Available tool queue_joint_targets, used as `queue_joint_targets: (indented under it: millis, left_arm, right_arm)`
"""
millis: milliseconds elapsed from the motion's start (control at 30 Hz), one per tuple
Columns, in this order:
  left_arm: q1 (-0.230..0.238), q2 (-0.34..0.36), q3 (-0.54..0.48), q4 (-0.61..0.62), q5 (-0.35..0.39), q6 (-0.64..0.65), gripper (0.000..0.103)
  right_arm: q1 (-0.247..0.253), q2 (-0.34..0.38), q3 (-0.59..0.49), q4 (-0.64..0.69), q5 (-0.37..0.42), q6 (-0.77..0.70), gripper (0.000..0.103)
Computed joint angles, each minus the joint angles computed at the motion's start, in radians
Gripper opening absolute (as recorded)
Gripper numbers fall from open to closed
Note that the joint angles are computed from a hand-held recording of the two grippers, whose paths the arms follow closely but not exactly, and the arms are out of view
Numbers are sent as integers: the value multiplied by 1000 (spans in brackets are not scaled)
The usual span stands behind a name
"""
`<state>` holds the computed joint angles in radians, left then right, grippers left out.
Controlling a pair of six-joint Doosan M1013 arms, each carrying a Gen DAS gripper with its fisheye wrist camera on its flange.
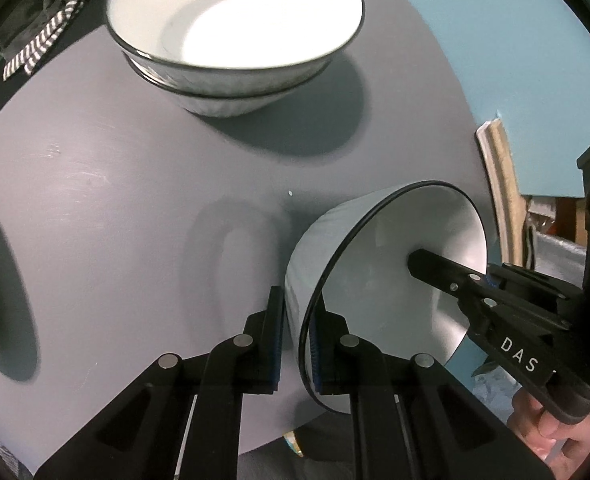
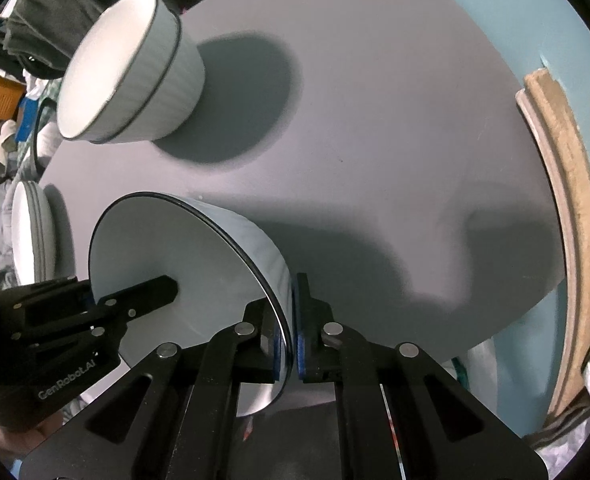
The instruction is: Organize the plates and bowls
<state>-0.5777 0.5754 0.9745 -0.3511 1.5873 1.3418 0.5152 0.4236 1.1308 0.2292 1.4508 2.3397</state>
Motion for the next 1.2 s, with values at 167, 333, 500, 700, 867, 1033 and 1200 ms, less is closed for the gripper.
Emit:
queue_joint_targets:
  millis: [167, 333, 500, 700, 867, 1033, 1200]
  left_arm:
    - [17, -11, -19, -3, -2, -1, 11]
    - [31, -9, -61, 11, 1, -1, 11]
    - [37, 7, -121, 30, 8, -9, 11]
    - [47, 35, -191, 58, 10, -18, 11]
    - [63, 70, -254, 63, 22, -38, 11]
    - [68, 112, -317, 87, 48, -52, 11]
    - [70, 149, -365, 104, 78, -62, 11]
  right_arm:
    - [-2, 14, -51, -9, 20, -9, 5]
    - [-5, 39, -124, -24, 45, -31, 5]
    - [2, 64, -184, -47, 57, -46, 5]
    - [-2, 117, -281, -60, 84, -79, 6]
    - [-10, 157, -353, -58, 107, -109, 6]
    - [-22, 213, -436, -42, 144, -121, 6]
    - [-32, 259, -505, -34, 194, -138, 6]
